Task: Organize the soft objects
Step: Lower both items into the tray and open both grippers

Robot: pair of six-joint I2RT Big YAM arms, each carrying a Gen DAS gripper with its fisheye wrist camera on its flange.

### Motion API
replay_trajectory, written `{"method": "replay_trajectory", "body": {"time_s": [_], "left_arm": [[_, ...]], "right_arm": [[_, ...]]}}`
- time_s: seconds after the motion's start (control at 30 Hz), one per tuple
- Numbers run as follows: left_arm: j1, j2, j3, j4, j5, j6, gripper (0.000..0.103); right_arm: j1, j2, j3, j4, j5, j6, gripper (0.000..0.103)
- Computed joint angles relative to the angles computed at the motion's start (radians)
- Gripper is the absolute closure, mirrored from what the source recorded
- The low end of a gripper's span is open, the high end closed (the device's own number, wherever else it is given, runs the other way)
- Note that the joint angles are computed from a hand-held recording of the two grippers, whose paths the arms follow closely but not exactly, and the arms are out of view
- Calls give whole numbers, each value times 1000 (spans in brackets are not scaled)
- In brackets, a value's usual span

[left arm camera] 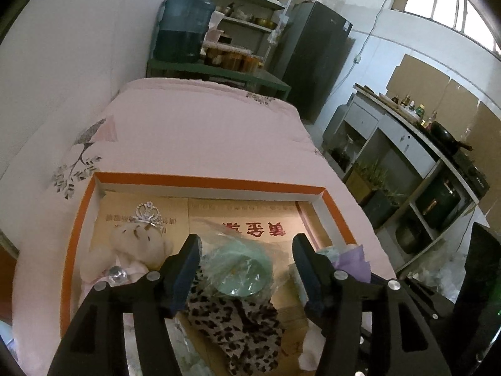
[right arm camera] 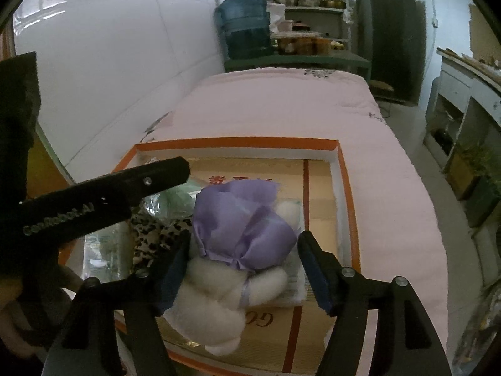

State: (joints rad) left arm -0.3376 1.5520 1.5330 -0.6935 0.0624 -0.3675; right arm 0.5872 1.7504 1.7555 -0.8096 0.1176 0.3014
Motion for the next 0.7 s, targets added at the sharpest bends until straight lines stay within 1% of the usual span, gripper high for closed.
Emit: {"method": "replay_trajectory", "body": {"time_s": [0.33,0.53,0.6,0.7], "left_arm": [[-8,-41,-9,16,-10,-3,43],[-12,-71,-23,28,-7,-4,43],[-12,-85,-29,33,-9,-4,43],[-13,-107,-42,40,-12,-7,43]], "right_arm": [[-2,-35,-24,14,18,13,31],[-8,-77,-57,63,-41,30,27],[-6,-94,-71,82,-43,44,26],[-3,-118,-90,95,-17,69,26]]}}
